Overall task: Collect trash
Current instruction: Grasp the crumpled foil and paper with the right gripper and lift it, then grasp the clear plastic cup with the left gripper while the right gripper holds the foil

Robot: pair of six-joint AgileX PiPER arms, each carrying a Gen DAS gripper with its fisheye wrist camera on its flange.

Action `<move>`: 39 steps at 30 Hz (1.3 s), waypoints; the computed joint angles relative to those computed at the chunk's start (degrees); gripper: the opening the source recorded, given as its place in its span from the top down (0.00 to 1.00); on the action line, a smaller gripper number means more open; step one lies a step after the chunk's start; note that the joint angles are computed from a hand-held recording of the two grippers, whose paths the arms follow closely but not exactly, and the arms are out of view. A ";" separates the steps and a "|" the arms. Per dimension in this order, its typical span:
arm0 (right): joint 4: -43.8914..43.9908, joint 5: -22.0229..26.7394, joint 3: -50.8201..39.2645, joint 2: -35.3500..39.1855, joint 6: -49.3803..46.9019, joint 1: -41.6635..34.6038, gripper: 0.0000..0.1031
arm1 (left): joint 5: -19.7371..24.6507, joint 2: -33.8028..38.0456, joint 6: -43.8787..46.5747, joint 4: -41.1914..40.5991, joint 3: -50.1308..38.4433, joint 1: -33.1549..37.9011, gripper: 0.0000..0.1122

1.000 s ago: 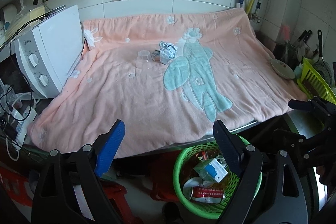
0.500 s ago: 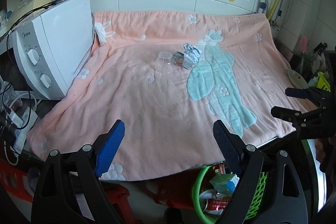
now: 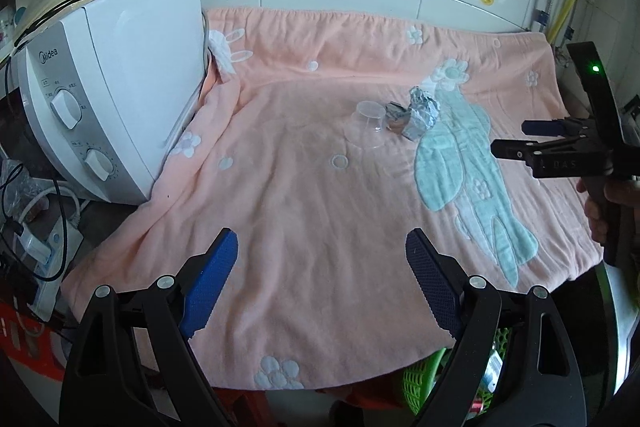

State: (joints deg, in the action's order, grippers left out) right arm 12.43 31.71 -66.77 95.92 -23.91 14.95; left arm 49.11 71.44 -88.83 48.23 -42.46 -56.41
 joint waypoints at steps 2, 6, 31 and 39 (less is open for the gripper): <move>-1.65 0.30 -3.89 3.70 0.87 0.68 0.13 | -1.90 0.31 1.80 -0.65 0.36 2.49 0.24; -4.13 2.61 -13.17 11.53 2.21 1.45 0.13 | -5.84 1.54 5.60 -1.94 0.94 7.42 0.24; -13.11 13.88 -45.17 38.21 10.38 3.33 0.29 | -18.43 10.30 21.42 -7.29 -3.39 23.27 0.24; -11.87 9.45 -34.45 31.20 11.08 2.45 0.43 | -22.36 18.44 27.51 -8.33 -11.73 25.46 0.24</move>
